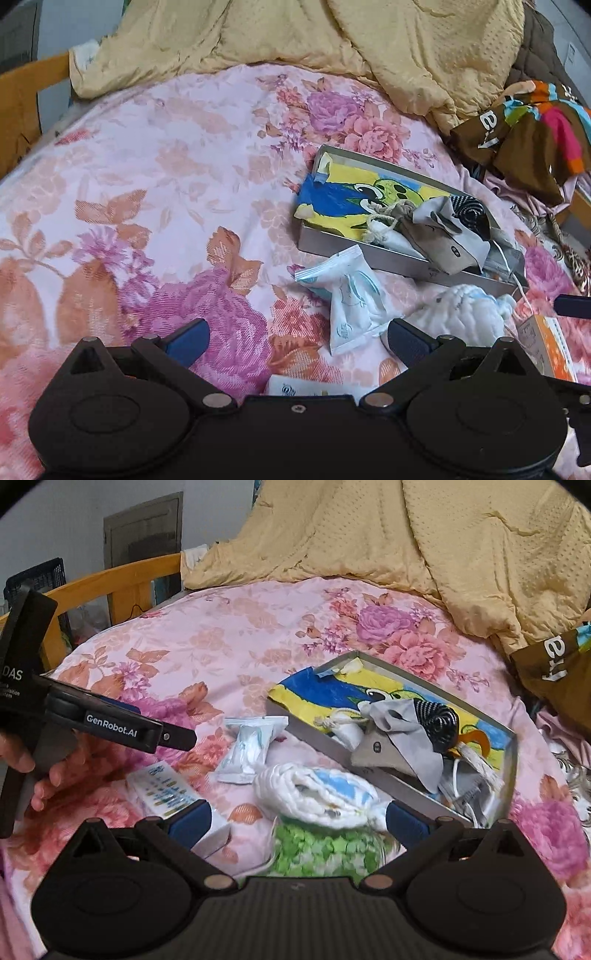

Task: Organize soft objects
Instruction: 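Grasp the white-blue pouch with the left tool while the right tool grasps the white towel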

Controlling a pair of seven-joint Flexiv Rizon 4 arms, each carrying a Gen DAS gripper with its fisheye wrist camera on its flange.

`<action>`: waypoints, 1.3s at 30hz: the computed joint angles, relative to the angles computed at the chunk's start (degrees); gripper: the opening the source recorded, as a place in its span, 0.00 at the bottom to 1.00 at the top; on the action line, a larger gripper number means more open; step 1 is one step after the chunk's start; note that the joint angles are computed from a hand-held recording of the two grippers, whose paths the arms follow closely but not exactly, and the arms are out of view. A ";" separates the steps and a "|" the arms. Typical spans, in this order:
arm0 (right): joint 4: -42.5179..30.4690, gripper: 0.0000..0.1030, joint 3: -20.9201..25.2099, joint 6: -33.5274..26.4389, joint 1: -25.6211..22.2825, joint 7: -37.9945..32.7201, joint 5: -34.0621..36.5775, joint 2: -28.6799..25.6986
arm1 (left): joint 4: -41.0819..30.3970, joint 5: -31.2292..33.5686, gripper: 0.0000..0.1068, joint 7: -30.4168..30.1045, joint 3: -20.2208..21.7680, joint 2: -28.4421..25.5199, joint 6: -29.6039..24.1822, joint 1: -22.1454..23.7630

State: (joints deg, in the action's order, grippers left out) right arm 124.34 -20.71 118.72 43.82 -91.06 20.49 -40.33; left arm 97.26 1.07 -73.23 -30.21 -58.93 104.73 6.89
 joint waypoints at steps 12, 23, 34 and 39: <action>-7.36 0.99 4.95 2.90 -8.06 -3.48 -4.87 -5.57 | -9.01 0.42 0.96 4.94 -12.68 -11.94 -4.69 4.78; -8.82 0.89 8.10 0.53 -12.42 -1.40 -7.91 -6.22 | -14.43 -7.11 0.74 10.78 -15.72 -16.25 -11.81 2.68; -8.54 0.78 5.06 -1.55 -9.46 -0.02 -8.54 -7.21 | -13.04 -10.72 0.53 14.72 -16.24 -15.81 -11.72 2.89; -8.26 0.70 4.49 -2.00 -8.97 0.39 -8.89 -7.16 | -12.52 -10.79 0.51 14.97 -15.27 -14.96 -11.10 2.32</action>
